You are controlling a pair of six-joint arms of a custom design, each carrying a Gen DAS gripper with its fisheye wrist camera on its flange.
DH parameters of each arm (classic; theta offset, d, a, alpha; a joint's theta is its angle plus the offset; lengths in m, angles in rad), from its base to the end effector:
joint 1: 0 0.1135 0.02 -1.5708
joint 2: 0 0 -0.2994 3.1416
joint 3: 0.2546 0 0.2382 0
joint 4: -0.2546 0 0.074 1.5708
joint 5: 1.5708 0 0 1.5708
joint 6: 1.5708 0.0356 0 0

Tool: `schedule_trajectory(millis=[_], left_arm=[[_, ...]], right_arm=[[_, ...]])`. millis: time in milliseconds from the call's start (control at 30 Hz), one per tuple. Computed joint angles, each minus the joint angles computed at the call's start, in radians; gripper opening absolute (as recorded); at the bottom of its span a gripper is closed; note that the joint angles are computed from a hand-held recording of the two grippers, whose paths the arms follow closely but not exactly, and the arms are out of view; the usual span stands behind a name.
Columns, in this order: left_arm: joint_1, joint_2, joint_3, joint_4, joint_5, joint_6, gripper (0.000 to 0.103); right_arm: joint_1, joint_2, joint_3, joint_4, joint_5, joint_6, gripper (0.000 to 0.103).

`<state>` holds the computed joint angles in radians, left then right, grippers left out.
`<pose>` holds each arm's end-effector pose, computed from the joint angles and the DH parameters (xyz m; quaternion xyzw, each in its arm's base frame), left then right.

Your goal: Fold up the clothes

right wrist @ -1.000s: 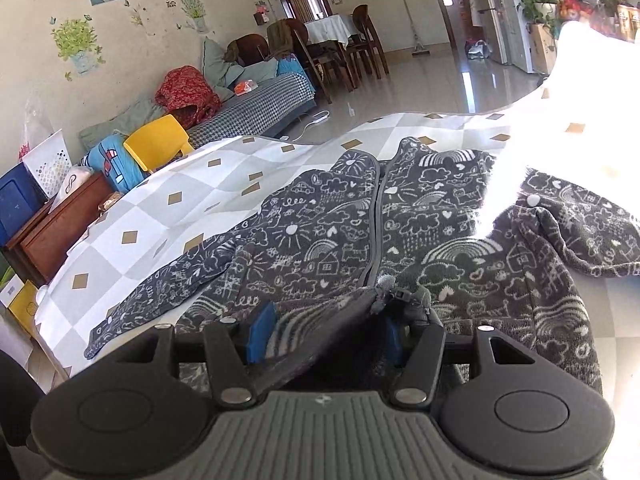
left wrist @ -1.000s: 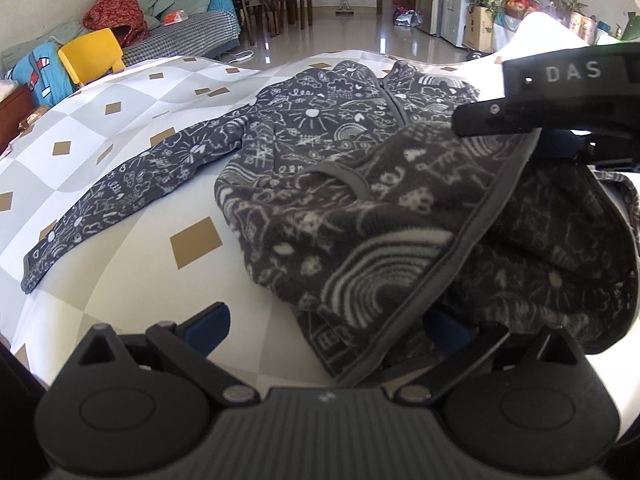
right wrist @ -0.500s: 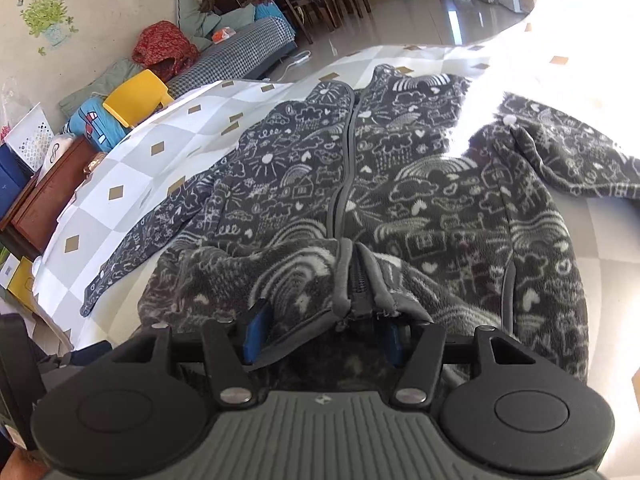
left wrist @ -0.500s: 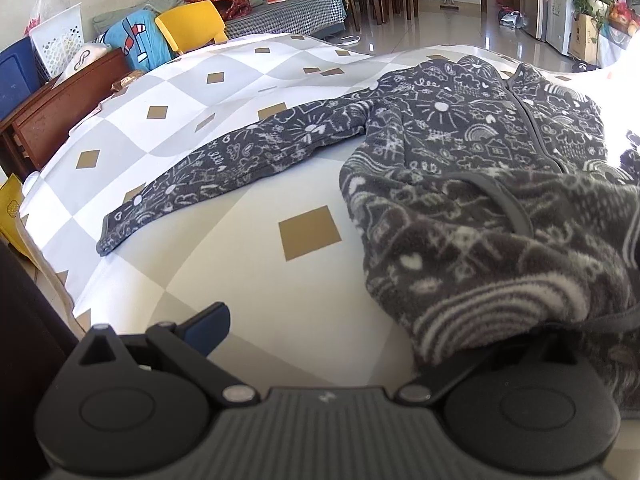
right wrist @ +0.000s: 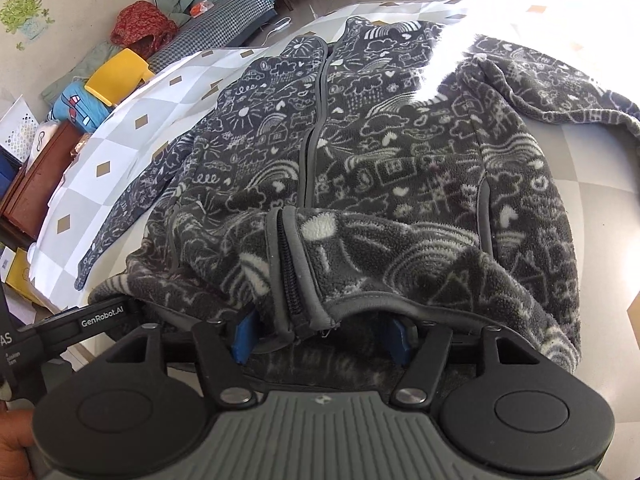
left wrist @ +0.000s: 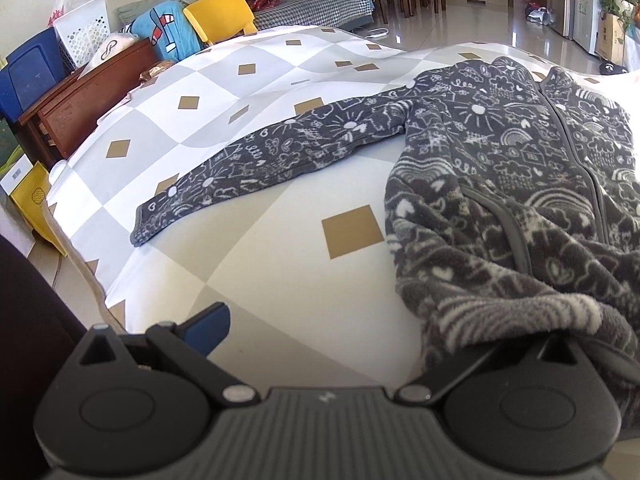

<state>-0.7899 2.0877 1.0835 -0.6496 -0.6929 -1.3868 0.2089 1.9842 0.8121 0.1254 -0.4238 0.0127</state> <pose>0.2512 -0.2212 0.1104 -0.2629 0.9024 0.1920 0.2824 0.3279 0.0845 0.1064 -0.1467 0.9344 0.2299 0.2293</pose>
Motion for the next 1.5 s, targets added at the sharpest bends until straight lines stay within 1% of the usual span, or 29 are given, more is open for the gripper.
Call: schedule_trajectory(millis=[167, 333, 500, 667, 867, 1067, 1200, 1367, 1433, 1500], left_arm=[[-0.013, -0.020, 0.004, -0.059, 0.009, -0.039, 0.103], [-0.022, -0.047, -0.003, -0.087, 0.014, -0.079, 0.103], [-0.034, -0.069, -0.013, -0.105, 0.029, -0.118, 0.103], [-0.048, -0.094, -0.021, -0.118, 0.037, -0.139, 0.103], [-0.069, -0.110, -0.009, -0.134, 0.053, -0.135, 0.103], [-0.080, -0.150, -0.029, -0.124, 0.085, -0.159, 0.103], [-0.102, -0.159, -0.014, -0.162, 0.070, -0.183, 0.103], [-0.140, -0.166, 0.011, -0.214, 0.006, -0.217, 0.103], [-0.145, -0.169, 0.017, -0.226, -0.001, -0.221, 0.103], [-0.144, -0.172, 0.013, -0.219, 0.015, -0.217, 0.103]], right_arm=[[0.008, -0.003, 0.006, -0.019, -0.002, -0.010, 0.062], [0.025, 0.005, 0.013, -0.063, 0.015, -0.066, 0.064], [0.040, 0.037, 0.021, -0.083, 0.028, -0.056, 0.064], [0.059, 0.074, 0.050, -0.149, 0.041, -0.065, 0.066], [0.061, 0.085, 0.048, -0.147, 0.058, -0.066, 0.066], [0.060, 0.097, 0.044, -0.131, 0.048, -0.013, 0.068], [0.071, 0.092, 0.049, -0.151, 0.063, -0.020, 0.068], [0.052, 0.066, 0.035, -0.162, 0.036, -0.021, 0.068], [0.048, 0.055, 0.025, -0.166, 0.032, -0.022, 0.068], [0.046, 0.047, 0.018, -0.173, 0.033, -0.023, 0.068]])
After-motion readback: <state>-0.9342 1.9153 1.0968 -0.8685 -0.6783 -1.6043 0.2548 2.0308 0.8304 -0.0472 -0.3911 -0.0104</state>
